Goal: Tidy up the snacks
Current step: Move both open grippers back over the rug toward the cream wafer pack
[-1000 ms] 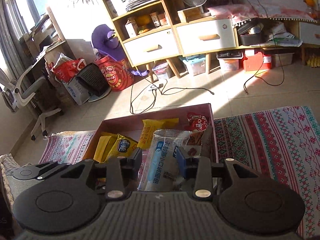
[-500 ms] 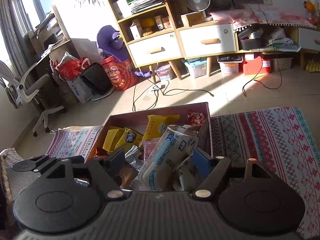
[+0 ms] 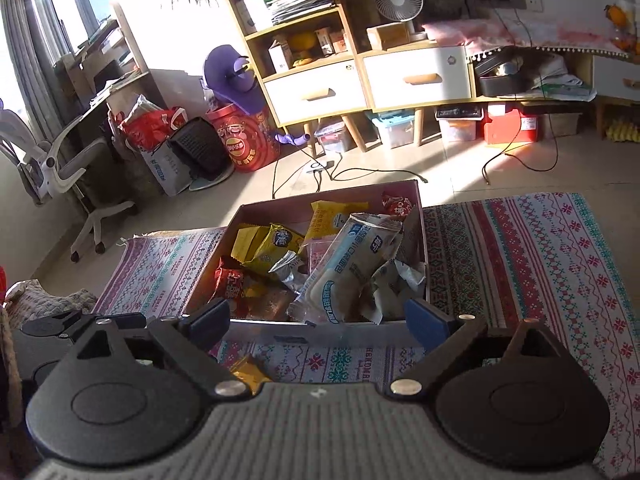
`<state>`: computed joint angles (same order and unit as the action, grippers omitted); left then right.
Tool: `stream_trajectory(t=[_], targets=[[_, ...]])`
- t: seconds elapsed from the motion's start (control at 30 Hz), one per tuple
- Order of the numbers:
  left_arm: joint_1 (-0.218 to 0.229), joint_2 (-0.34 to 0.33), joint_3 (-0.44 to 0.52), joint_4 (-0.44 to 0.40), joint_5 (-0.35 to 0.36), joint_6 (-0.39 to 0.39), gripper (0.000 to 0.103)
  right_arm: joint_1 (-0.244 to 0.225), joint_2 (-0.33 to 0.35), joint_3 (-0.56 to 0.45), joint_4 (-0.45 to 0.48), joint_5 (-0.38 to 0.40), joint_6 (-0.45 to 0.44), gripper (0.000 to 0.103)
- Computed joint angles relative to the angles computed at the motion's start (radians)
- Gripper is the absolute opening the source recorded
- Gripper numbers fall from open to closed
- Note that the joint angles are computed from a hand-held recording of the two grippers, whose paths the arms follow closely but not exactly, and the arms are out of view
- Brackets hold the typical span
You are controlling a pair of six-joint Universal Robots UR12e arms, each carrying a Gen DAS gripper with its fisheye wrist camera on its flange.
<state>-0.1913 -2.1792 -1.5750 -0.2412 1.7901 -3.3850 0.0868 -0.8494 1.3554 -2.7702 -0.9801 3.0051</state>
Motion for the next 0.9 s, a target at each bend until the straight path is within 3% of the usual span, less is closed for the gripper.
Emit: stream_trajectory(t=[0.5, 0.9], targets=[[0.005, 0.07, -0.135, 0.043, 0.013, -0.028, 0.103, -0.003, -0.049, 0.11, -0.043, 0.006, -0.04, 0.102], [0.03, 0.091, -0.252, 0.119, 0.025, -0.024, 0.103, 0.021, -0.076, 0.179, -0.021, -0.056, -0.22, 0.102]])
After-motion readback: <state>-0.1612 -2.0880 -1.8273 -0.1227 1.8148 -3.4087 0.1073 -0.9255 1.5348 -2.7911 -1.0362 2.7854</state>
